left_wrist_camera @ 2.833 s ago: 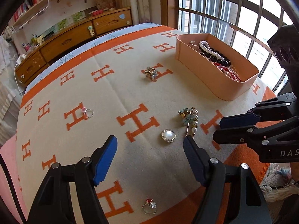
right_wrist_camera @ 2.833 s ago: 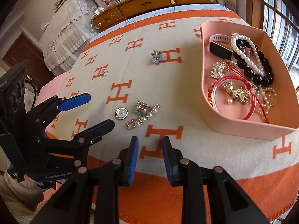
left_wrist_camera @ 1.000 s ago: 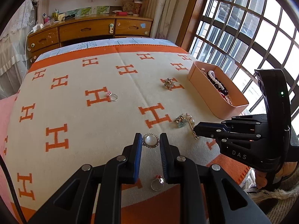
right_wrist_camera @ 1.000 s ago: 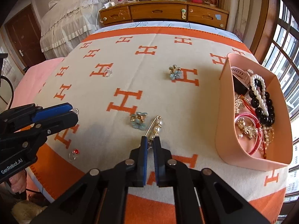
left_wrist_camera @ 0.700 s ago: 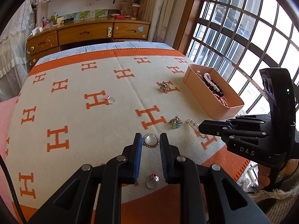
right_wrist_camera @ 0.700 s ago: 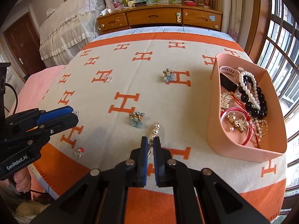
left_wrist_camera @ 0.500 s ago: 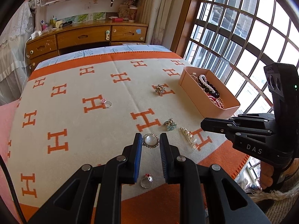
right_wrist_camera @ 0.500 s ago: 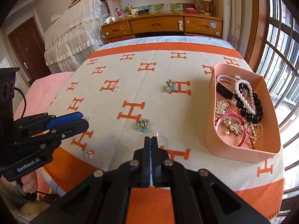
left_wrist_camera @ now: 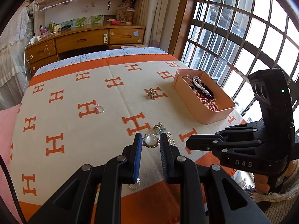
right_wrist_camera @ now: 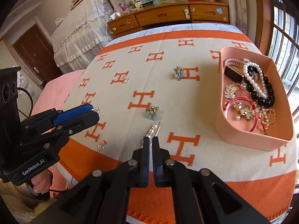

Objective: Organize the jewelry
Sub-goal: 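Grasp the pearl brooch with the left tool while the right tool grasps the pearl pin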

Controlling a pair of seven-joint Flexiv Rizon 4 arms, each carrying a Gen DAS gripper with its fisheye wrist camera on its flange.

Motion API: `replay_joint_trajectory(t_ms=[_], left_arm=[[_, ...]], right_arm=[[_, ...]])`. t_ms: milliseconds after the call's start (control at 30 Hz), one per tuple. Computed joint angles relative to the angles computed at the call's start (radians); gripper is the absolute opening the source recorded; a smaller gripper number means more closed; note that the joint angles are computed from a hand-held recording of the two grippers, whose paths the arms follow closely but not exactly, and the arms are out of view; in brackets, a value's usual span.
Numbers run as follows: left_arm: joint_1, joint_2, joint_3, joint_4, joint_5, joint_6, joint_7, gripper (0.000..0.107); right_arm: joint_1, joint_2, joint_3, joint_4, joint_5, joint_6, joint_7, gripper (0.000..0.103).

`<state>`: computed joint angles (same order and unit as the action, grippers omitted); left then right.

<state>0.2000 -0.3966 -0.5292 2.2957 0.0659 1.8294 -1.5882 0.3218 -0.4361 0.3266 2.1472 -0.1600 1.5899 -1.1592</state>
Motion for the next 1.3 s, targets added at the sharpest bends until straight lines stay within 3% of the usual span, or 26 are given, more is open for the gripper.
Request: replay_joint_trajectory(t_ms=[200, 300, 567, 800, 867, 933, 1167, 1300], left_arm=[[0.000, 0.008, 0.006, 0.010, -0.004, -0.003, -0.006, 0.017], [0.015, 0.009, -0.004, 0.017, -0.002, 0.002, -0.012, 0.017], [0.070, 0.002, -0.037, 0.031, 0.030, 0.026, -0.045, 0.017], [0.120, -0.013, -0.065, 0.040, 0.050, 0.038, -0.085, 0.017], [0.127, -0.014, -0.068, 0.046, 0.060, 0.047, -0.097, 0.017], [0.139, -0.014, -0.070, 0.052, 0.074, 0.058, -0.108, 0.017], [0.148, -0.014, -0.069, 0.051, 0.100, 0.059, -0.130, 0.017], [0.131, -0.008, -0.058, 0.043, 0.097, 0.051, -0.130, 0.017]], right_arm=[[0.062, -0.016, -0.055, -0.020, -0.026, -0.027, 0.024, 0.024], [0.087, -0.022, -0.078, -0.035, -0.039, -0.061, 0.044, 0.024], [0.228, -0.020, -0.233, -0.040, -0.166, -0.146, 0.161, 0.024], [0.378, 0.001, -0.428, 0.012, -0.437, -0.151, 0.325, 0.024], [0.380, 0.005, -0.444, 0.023, -0.487, -0.139, 0.358, 0.020], [0.366, 0.008, -0.439, 0.027, -0.517, -0.142, 0.383, 0.007], [0.269, 0.015, -0.361, 0.037, -0.498, -0.082, 0.390, 0.007], [0.305, 0.051, -0.425, 0.089, -0.480, 0.030, 0.399, 0.007]])
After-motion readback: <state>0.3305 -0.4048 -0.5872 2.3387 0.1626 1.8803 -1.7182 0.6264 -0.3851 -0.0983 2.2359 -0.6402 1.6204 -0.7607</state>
